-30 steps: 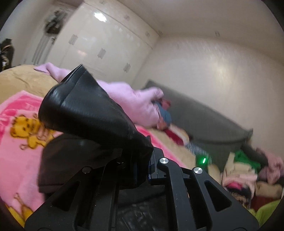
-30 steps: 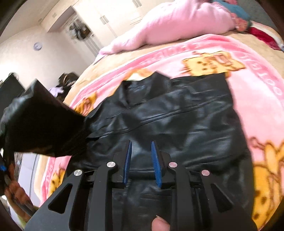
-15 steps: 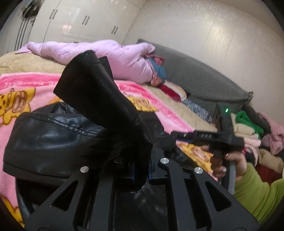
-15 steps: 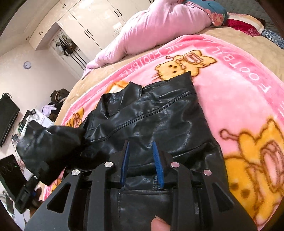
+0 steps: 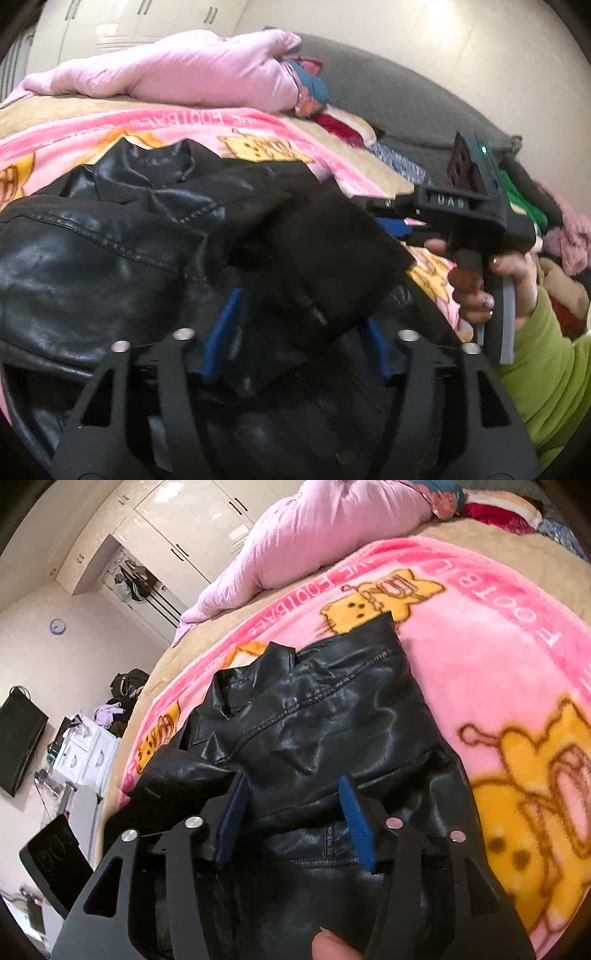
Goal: Fold large clothes
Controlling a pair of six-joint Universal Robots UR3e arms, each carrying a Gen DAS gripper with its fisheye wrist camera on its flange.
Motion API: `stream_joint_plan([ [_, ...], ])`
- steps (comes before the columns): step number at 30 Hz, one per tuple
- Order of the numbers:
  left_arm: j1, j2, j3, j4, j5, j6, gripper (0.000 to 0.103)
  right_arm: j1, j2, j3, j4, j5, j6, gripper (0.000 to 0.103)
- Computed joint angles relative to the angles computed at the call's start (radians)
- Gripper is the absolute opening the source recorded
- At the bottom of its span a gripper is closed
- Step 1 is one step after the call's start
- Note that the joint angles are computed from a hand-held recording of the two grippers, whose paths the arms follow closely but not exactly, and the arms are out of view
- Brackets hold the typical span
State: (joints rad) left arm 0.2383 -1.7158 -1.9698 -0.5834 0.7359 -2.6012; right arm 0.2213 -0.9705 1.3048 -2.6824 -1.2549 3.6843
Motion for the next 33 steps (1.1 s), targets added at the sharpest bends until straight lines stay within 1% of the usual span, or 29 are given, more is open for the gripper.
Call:
stream_joint_plan([
  [1,-0.004,-0.004,0.018,-0.028,0.008,0.014,0.068,-0.004,-0.004,0.011,-0.002,0.01,0.01,0.055],
  [3,-0.001,0.025,0.017,-0.071,0.016,0.039,0.069,-0.012,-0.01,0.033,-0.005,0.035,0.027,0.057],
  [5,0.01,0.052,0.021,-0.094,0.016,0.042,0.075,-0.013,-0.01,0.036,0.007,0.053,0.03,0.06],
  [7,0.038,0.071,0.009,-0.08,-0.016,0.025,0.078,-0.007,-0.002,0.024,0.034,0.075,0.022,0.061],
  [9,0.104,0.085,0.018,-0.111,-0.083,0.011,0.084,0.011,0.014,-0.01,0.084,0.074,0.004,0.064],
  [10,0.13,0.087,0.02,-0.108,-0.101,-0.003,0.087,0.015,0.019,-0.013,0.088,0.083,0.007,0.069],
  [12,0.176,0.09,0.026,-0.072,-0.115,-0.041,0.088,0.011,0.024,0.0,0.063,0.133,0.035,0.071],
  [14,0.202,0.073,0.039,0.011,-0.082,-0.115,0.088,0.01,0.028,0.004,0.052,0.162,0.058,0.078],
  [16,0.201,0.044,0.053,0.101,-0.011,-0.187,0.093,0.019,0.038,-0.009,0.063,0.169,0.078,0.08],
  [17,0.197,0.021,0.062,0.151,0.032,-0.221,0.093,0.018,0.036,-0.003,0.056,0.179,0.093,0.08],
  [18,0.193,-0.005,0.074,0.175,0.063,-0.246,0.093,0.016,0.032,0.008,0.045,0.191,0.112,0.08],
  [19,0.193,-0.02,0.084,0.176,0.073,-0.259,0.093,0.011,0.027,0.025,0.028,0.21,0.131,0.08],
  [21,0.191,-0.061,0.113,0.171,0.091,-0.291,0.093,-0.01,0.013,0.087,-0.054,0.268,0.175,0.081],
  [22,0.187,-0.081,0.128,0.173,0.102,-0.312,0.093,-0.011,0.005,0.11,-0.083,0.271,0.194,0.083],
  [23,0.194,-0.067,0.119,0.163,0.102,-0.309,0.093,-0.009,0.005,0.12,-0.102,0.279,0.196,0.087],
  [25,0.203,-0.057,0.109,0.169,0.111,-0.316,0.093,-0.004,0.016,0.109,-0.097,0.318,0.173,0.088],
  [26,0.209,-0.056,0.108,0.175,0.114,-0.324,0.093,0.001,0.02,0.103,-0.097,0.324,0.175,0.092],
  [27,0.215,-0.06,0.112,0.174,0.118,-0.332,0.093,0.006,0.02,0.094,-0.092,0.323,0.178,0.092],
  [28,0.22,-0.067,0.126,0.16,0.124,-0.331,0.093,0.006,0.021,0.089,-0.105,0.329,0.176,0.095],
  [29,0.23,-0.055,0.121,0.149,0.126,-0.321,0.093,0.006,0.022,0.084,-0.113,0.333,0.174,0.096],
  [31,0.228,-0.076,0.145,0.156,0.166,-0.327,0.093,0.009,0.041,0.057,-0.138,0.342,0.201,0.099],
  [32,0.224,-0.104,0.177,0.143,0.187,-0.337,0.093,0.013,0.053,0.038,-0.131,0.348,0.188,0.099],
  [33,0.225,-0.13,0.215,0.101,0.192,-0.342,0.093,0.018,0.06,0.027,-0.13,0.336,0.179,0.099],
])
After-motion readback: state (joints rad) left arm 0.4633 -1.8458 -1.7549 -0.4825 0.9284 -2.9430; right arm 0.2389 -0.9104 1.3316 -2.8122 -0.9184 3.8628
